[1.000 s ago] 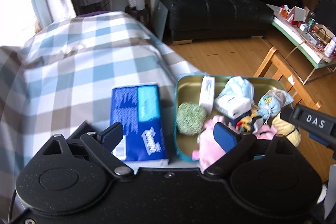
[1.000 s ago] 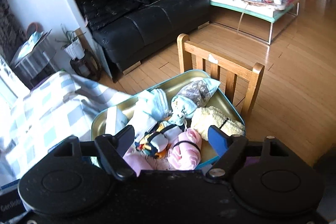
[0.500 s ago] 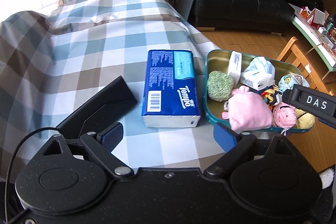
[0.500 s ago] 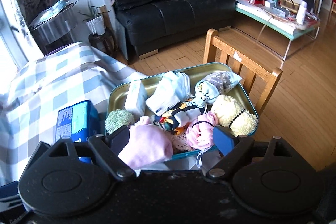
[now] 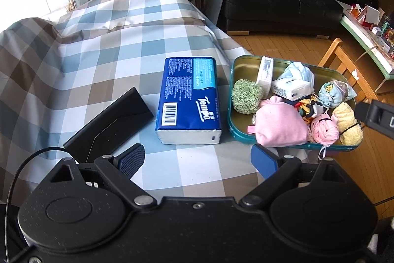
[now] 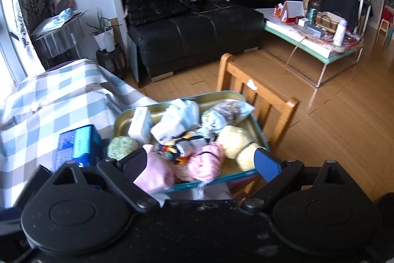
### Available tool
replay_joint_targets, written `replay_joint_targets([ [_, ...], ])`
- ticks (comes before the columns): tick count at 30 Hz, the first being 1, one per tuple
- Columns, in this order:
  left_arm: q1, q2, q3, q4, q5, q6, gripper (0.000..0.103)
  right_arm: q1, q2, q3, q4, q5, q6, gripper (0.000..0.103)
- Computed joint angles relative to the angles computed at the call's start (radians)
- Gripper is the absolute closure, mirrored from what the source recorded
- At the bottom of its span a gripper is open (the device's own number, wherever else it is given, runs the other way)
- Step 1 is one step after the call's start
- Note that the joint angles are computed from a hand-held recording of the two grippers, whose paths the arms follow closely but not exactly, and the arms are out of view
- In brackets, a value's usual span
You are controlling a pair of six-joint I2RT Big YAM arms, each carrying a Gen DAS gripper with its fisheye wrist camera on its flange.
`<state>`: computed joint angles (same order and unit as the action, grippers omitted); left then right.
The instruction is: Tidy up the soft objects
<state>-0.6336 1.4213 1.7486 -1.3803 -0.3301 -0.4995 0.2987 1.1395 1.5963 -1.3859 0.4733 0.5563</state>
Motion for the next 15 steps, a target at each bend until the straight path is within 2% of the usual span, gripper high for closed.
replay_joint_targets([
  [8,-0.044,0.047,0.059,-0.031,-0.001,0.005,0.013,-0.038,-0.036,-0.025,-0.005,-0.004,0.003,0.007],
  [15,-0.067,0.068,0.083,-0.043,-0.018,-0.001,0.013,-0.037,-0.038,-0.039,0.003,-0.012,0.004,0.007],
])
